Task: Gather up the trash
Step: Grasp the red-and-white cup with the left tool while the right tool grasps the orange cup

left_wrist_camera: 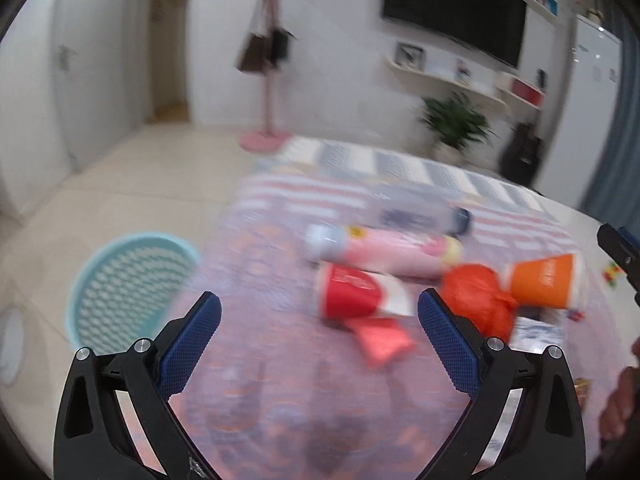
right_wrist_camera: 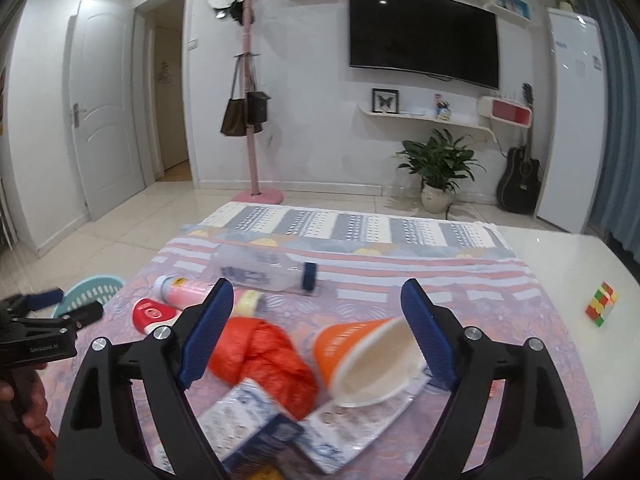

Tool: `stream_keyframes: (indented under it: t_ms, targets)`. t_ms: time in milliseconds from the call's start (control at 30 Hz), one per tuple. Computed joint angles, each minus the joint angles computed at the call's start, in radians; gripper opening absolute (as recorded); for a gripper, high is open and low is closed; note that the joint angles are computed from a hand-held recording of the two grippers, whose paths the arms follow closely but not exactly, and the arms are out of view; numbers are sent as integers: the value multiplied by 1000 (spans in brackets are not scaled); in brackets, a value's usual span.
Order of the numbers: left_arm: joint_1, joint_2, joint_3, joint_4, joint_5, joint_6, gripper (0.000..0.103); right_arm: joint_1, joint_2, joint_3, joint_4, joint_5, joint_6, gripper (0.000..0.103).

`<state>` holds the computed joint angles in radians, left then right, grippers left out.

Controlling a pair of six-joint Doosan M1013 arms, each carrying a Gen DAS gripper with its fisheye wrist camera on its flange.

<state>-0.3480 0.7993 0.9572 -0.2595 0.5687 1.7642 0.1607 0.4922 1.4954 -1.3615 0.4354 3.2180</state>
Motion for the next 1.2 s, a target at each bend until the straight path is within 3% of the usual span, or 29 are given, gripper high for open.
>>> stream_keyframes:
  t_ms: [133,233,367,533,667,767,1000,1133,1200]
  targets:
    - [-15,65,-107,15,110,42,96,-23,-21,33,5,23,39,81]
    - [-22,138,-228,31,244,64,96,-39,-27,46,35,8,39,81]
    - [-33,176,-274,95,272,38,96,-55,-19,47,125,-7,-17,81]
    - [-26,203,-309,73,301,1,94,-79,8,26,324,-45,-158,81]
    - [-20,214,-329,11,303,25,87,-95,29,-1,516,-85,-315,82]
    - [-21,219,-336,0,309,33,72,-95,50,-37,608,-62,-403,82]
    - [-20,199,-294,-21,252,53,73,-105,76,-73,843,-32,-584,81]
    - [-18,179,-257,-33,210,68,73,-119,77,-64,1001,-60,-682,57]
    - [-17,167,-236,-33,185,74,73,-122,74,-52,1051,-86,-723,53]
